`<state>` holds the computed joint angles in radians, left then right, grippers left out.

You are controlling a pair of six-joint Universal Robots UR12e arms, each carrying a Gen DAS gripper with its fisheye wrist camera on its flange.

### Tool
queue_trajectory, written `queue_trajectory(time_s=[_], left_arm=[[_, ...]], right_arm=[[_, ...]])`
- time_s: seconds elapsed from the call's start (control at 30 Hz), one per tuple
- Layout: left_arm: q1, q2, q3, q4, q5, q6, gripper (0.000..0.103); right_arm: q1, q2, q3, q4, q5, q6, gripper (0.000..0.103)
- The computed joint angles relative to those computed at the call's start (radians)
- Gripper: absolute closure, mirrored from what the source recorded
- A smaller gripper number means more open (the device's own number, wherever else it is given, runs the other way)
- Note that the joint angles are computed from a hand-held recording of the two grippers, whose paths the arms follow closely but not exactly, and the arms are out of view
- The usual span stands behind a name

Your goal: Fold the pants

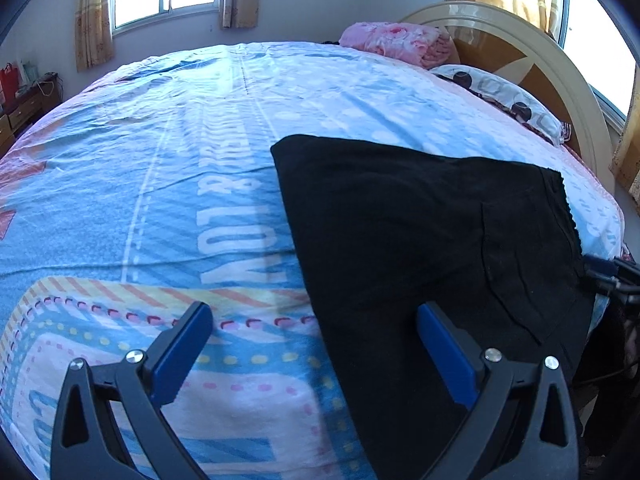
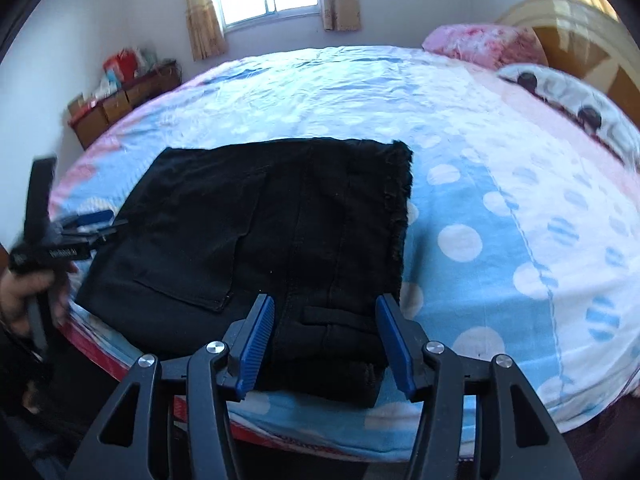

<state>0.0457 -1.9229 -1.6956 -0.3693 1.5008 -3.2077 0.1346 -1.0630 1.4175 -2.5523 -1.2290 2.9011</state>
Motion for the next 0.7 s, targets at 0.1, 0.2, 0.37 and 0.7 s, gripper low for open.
queue_trajectory(time_s=[0.1,0.2,0.37,0.7], left_arm=[[-0.006,0.002,0.002,-0.008,0.012,-0.012,0.000],[0.005,0.018,-0.017,-0.001,-0.051,-0.046,0.000],[-0.009,0.012,-0.018,0.014,-0.041,-0.018,0.000],[-0.013,-0.008,0.013,-0.015,-0.098,0.019,0.000]], right_arm=[[0.002,0.007,-0.007,0.047,-0.017,-0.001,0.031],[-0.009,-0.002,-0.008,0.068,0.041,0.030,0.031],[-0.051,0.015,-0.026,0.076,0.179,0.181,0.031],[-0.044,0.056,-0.073,0.055,0.224,0.223,0.033]])
